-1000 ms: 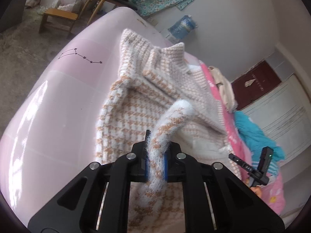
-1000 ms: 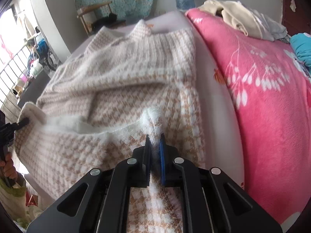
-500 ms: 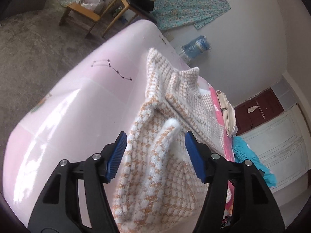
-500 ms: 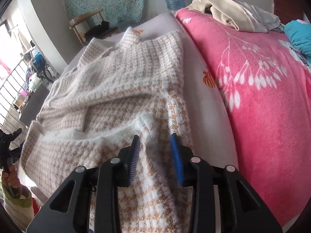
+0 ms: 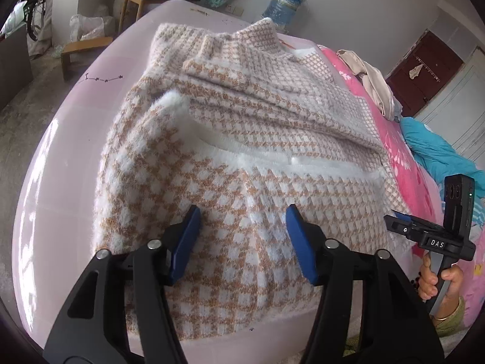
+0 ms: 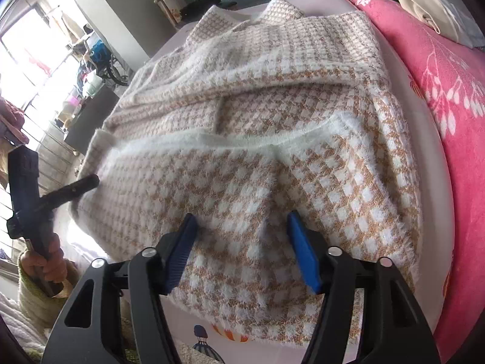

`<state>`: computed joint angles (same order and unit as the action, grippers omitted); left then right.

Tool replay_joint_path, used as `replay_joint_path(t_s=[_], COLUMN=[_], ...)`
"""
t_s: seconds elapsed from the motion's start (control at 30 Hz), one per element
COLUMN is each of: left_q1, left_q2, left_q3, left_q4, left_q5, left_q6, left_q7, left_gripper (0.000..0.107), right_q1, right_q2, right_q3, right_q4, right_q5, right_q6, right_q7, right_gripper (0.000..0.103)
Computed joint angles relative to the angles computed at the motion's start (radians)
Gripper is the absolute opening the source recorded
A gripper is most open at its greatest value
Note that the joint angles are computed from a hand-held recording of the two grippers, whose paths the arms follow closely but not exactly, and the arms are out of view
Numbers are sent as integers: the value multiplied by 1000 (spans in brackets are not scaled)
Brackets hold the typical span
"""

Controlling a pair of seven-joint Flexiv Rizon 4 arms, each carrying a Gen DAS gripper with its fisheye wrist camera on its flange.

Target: Fold large clothes

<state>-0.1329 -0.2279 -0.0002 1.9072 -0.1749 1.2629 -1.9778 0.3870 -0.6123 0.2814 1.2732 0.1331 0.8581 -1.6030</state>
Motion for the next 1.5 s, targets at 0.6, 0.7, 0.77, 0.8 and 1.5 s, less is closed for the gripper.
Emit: replay_joint_path(t_s=[0.6,0.7,0.77,0.8,1.5], left_q1=[-37,-13,-10,-8,-42], left_q2=[-23,-41,-33,-26,-38], left_q3=[62,32,30,28,-11], left_q4=[-96,-79,-67,-60,-85], left_q5=[239,179,163,152,110], left_q6=[-18,-34,-24,-22,6], left_q7=[-119,-76,-60,-52,63], left_gripper=[3,5,7,7,40], right_q1=[30,30,22,14,17], right_q2=[-34,-54,-47,-43,3], right_q3=[-26,-23,-16,-9,69], right_q4=[-32,-35,-33,-35,13], right_q5=[-78,-82,-76,-66,3], right_q6=[92,85,81,79,143], right_q7=[47,47,42,39,-159], right_gripper=[4,4,4,6,37])
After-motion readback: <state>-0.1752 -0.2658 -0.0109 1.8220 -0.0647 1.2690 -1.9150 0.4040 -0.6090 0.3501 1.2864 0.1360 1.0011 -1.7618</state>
